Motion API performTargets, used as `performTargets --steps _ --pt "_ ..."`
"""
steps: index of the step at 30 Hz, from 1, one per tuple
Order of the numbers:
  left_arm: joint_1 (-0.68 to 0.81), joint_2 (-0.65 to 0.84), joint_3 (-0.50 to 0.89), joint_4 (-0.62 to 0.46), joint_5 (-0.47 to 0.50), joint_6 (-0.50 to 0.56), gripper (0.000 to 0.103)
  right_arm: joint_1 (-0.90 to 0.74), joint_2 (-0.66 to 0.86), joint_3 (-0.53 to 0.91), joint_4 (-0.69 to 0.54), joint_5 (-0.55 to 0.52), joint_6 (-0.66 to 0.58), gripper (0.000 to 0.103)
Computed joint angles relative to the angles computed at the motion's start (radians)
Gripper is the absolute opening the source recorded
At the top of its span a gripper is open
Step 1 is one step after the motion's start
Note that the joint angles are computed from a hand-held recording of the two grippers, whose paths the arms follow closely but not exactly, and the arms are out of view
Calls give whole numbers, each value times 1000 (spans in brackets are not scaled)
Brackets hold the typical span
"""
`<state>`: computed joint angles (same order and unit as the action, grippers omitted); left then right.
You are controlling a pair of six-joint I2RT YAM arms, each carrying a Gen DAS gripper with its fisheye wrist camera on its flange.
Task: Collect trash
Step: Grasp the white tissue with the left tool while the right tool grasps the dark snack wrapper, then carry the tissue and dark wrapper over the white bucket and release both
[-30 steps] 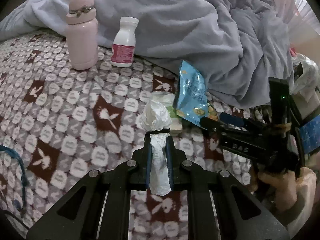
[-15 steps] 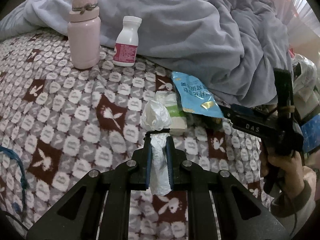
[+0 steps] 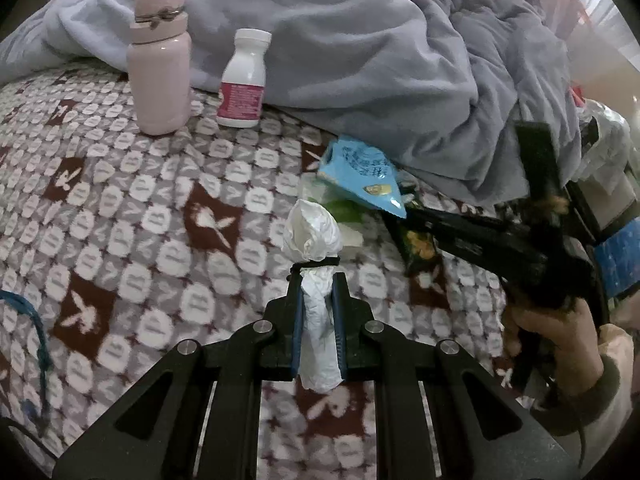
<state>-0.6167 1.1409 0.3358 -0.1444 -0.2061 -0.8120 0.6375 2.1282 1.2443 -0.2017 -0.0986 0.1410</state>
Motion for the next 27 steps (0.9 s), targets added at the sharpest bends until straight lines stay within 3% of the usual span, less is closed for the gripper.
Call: performTargets --steps 6,13,19,27 --pt "-129 44 49 2 -54 -79 11 -63 -261 -295 82 -61 0 14" --pt "-321 134 136 0 -117 -198 11 -84 -575 -563 98 -56 15 14" --pt "-453 235 225 3 -151 -270 11 -160 -822 -690 15 -88 6 14" --pt "-573 389 399 -36 -192 -285 11 -335 -1099 -782 -166 -154 -86 14"
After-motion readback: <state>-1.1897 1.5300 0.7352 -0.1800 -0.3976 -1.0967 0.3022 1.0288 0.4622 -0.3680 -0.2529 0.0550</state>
